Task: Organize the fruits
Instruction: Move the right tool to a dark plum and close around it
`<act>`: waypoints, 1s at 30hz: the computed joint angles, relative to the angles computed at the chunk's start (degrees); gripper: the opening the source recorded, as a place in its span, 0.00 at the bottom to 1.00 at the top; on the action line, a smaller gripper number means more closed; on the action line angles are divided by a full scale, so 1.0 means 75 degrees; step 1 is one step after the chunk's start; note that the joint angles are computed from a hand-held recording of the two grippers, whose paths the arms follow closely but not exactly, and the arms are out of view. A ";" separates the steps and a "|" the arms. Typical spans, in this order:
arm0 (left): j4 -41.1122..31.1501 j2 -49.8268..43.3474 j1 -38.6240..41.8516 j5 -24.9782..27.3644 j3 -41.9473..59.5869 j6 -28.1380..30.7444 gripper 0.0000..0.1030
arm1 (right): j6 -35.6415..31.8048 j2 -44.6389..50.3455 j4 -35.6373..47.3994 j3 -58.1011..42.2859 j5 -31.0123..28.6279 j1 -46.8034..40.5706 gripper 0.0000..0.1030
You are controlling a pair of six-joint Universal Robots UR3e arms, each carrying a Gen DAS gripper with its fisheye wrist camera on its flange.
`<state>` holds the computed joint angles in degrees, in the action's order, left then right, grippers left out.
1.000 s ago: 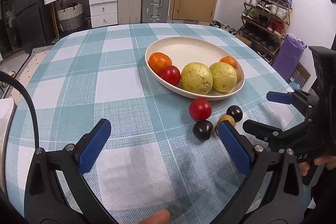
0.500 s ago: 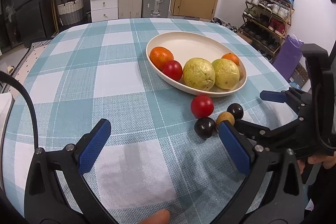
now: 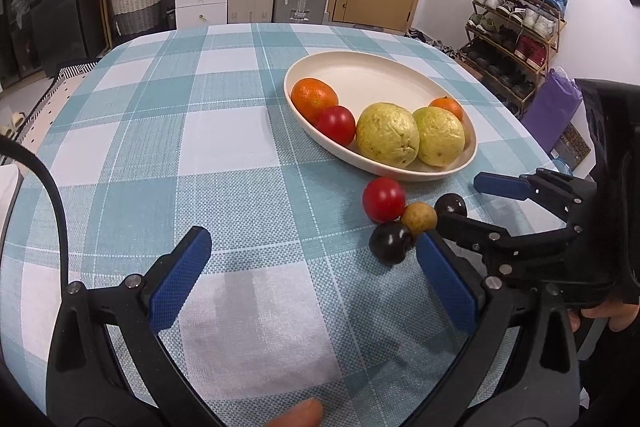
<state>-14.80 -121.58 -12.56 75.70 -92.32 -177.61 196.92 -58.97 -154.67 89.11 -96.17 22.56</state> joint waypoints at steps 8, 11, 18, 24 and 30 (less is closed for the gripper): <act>-0.0123 -0.0035 -0.0013 0.0064 0.0085 -0.0040 0.99 | -0.0131 0.0061 0.0069 -0.0132 -0.0133 0.0173 0.62; -0.0194 -0.0061 -0.0055 0.0136 0.0144 -0.0017 0.99 | -0.0171 0.0077 0.0023 -0.0132 -0.0159 0.0215 0.58; -0.0312 -0.0129 0.0002 0.0024 0.0230 0.0017 0.99 | -0.0340 0.0108 -0.0037 -0.0150 -0.0174 0.0335 0.45; -0.0181 -0.0115 -0.0027 0.0047 0.0171 0.0051 0.99 | -0.0298 0.0149 0.0107 -0.0300 -0.0251 0.0460 0.32; -0.0071 -0.0049 -0.0026 0.0093 0.0049 0.0036 0.99 | -0.0150 -0.0037 -0.0218 0.0064 0.0064 0.0344 0.26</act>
